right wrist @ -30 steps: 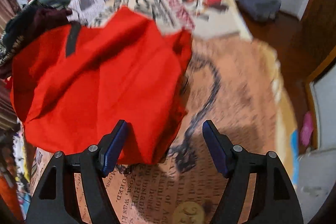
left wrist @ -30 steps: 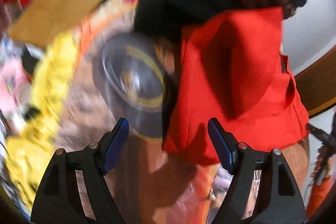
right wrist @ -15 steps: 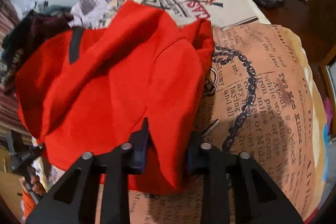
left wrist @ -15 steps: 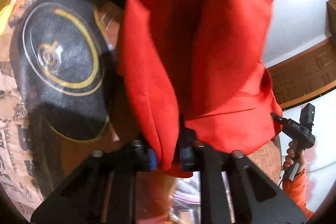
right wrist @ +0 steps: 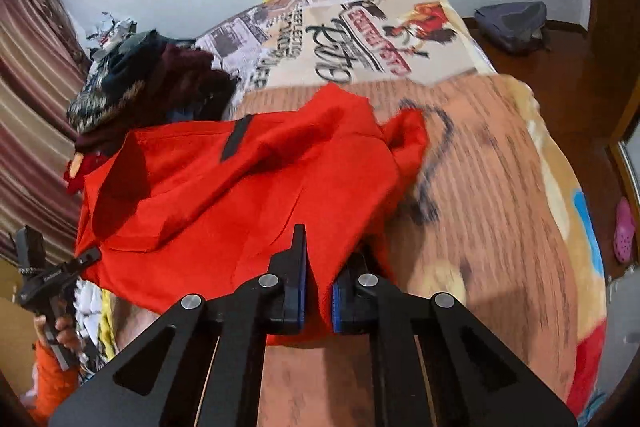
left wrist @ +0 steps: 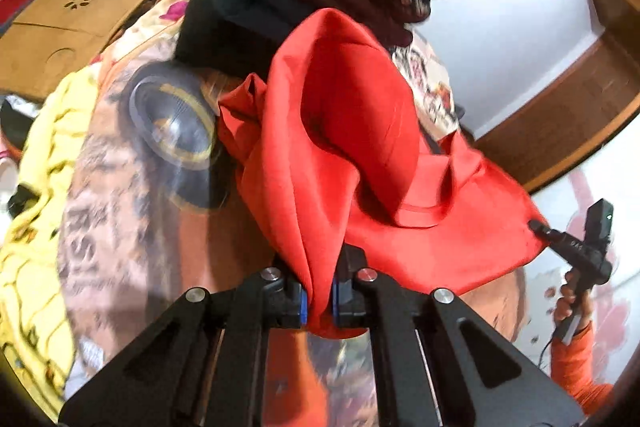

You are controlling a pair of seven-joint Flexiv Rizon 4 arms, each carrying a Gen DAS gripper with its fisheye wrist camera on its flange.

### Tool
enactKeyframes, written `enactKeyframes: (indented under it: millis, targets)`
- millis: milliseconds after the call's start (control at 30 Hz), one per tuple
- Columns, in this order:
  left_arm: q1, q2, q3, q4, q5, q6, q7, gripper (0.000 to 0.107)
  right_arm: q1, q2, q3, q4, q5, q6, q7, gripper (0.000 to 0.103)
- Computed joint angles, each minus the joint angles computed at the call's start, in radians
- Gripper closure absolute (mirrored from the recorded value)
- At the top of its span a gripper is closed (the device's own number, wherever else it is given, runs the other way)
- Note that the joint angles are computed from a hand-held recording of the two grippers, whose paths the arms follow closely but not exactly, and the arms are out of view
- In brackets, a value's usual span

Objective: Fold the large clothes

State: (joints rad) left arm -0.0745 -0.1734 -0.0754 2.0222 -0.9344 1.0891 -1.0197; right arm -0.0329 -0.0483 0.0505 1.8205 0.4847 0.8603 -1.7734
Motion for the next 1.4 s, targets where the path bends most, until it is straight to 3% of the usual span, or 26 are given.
enactKeyframes:
  millis: [133, 233, 300, 333, 367, 400, 533, 667, 733, 867, 967, 1100, 1200, 1300, 1400]
  targets:
    - [0.005, 0.017, 0.028, 0.059, 0.057, -0.036, -0.022, 0.097, 0.002, 0.038, 0.004, 0.088, -0.073, 0.023, 0.024, 0.094]
    - [-0.001, 0.007, 0.080, 0.049, 0.335, -0.025, -0.200, 0.090, 0.013, 0.067, 0.007, 0.136, -0.135, 0.047, 0.040, 0.093]
    - [-0.013, -0.006, 0.119, 0.018, 0.570, -0.023, -0.354, 0.089, 0.019, 0.079, 0.004, 0.152, -0.180, 0.065, 0.056, 0.080]
    - [-0.009, -0.006, 0.120, 0.009, 0.620, -0.026, -0.378, 0.089, 0.020, 0.086, 0.004, 0.165, -0.231, 0.076, 0.090, 0.074]
    - [0.001, -0.002, 0.111, 0.010, 0.624, -0.027, -0.375, 0.089, 0.021, 0.088, 0.004, 0.174, -0.278, 0.086, 0.121, 0.063]
    - [0.007, 0.002, 0.105, 0.003, 0.635, -0.030, -0.379, 0.089, 0.021, 0.090, 0.002, 0.180, -0.321, 0.102, 0.147, 0.060]
    - [0.016, 0.021, 0.106, -0.022, 0.724, 0.006, -0.411, 0.088, 0.026, 0.098, -0.002, 0.193, -0.414, 0.170, 0.177, 0.056]
    - [0.048, 0.018, 0.044, -0.031, 0.550, 0.023, -0.238, 0.086, 0.041, 0.092, 0.000, 0.181, -0.446, 0.220, 0.184, 0.033]
    - [0.046, 0.003, 0.029, -0.050, 0.505, -0.013, -0.181, 0.082, 0.056, 0.080, 0.004, 0.165, -0.433, 0.222, 0.152, 0.032]
    - [0.030, -0.060, 0.005, -0.114, 0.478, -0.122, -0.106, 0.079, 0.088, 0.027, 0.013, 0.076, -0.365, 0.095, 0.043, 0.032]
    - [0.006, -0.118, 0.009, -0.184, 0.533, -0.193, -0.134, 0.079, 0.102, -0.044, 0.024, -0.028, -0.314, -0.066, -0.035, 0.032]
    - [-0.014, -0.188, 0.007, -0.295, 0.585, -0.236, -0.160, 0.074, 0.119, -0.158, 0.037, -0.175, -0.346, -0.253, -0.074, 0.032]
    - [-0.001, -0.259, -0.005, -0.401, 0.570, -0.265, -0.170, 0.063, 0.128, -0.250, 0.044, -0.298, -0.375, -0.380, -0.080, 0.032]
    - [-0.007, -0.352, 0.023, -0.545, 0.613, -0.290, -0.252, 0.062, 0.128, -0.345, 0.047, -0.433, -0.380, -0.507, -0.069, 0.032]
    - [-0.026, -0.406, 0.079, -0.628, 0.669, -0.221, -0.420, 0.062, 0.144, -0.410, 0.032, -0.491, -0.432, -0.476, -0.004, 0.032]
